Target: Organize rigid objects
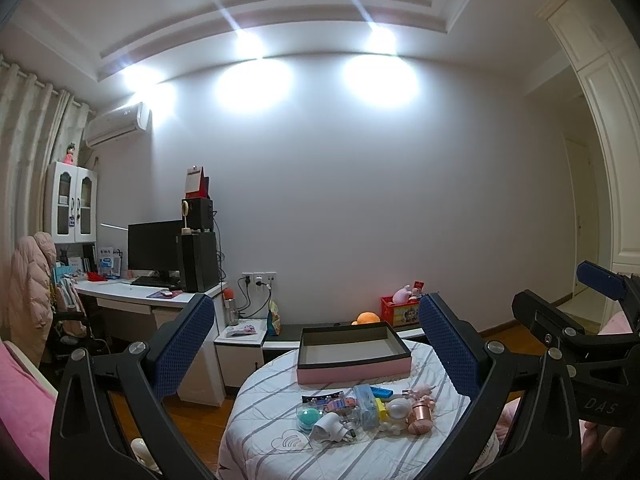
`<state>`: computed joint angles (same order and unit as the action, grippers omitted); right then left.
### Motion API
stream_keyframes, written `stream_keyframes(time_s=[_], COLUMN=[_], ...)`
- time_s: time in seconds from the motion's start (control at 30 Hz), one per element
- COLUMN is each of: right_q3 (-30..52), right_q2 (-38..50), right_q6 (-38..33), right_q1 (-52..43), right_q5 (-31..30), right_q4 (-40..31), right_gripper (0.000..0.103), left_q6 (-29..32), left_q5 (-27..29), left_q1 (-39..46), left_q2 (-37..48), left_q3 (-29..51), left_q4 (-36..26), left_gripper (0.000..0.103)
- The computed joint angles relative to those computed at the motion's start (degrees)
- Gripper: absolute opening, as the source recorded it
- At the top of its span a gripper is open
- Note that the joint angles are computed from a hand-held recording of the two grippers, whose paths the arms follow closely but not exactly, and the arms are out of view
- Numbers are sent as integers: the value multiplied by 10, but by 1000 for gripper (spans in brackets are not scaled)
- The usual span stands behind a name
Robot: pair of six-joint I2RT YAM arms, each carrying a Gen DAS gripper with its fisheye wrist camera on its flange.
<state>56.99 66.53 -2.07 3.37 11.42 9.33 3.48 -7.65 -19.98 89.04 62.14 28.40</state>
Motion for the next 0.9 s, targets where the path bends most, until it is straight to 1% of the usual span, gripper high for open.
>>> stream_keyframes(time_s=[0.9], right_q3=[2], right_q2=[6], right_q6=[-5], right_q1=[-2], right_q5=[2], right_q4=[9], right_gripper=[103], left_q6=[4], left_q5=[-2], left_q1=[0], left_q2=[-4], left_q3=[-6], left_q4=[6], left_gripper=[103])
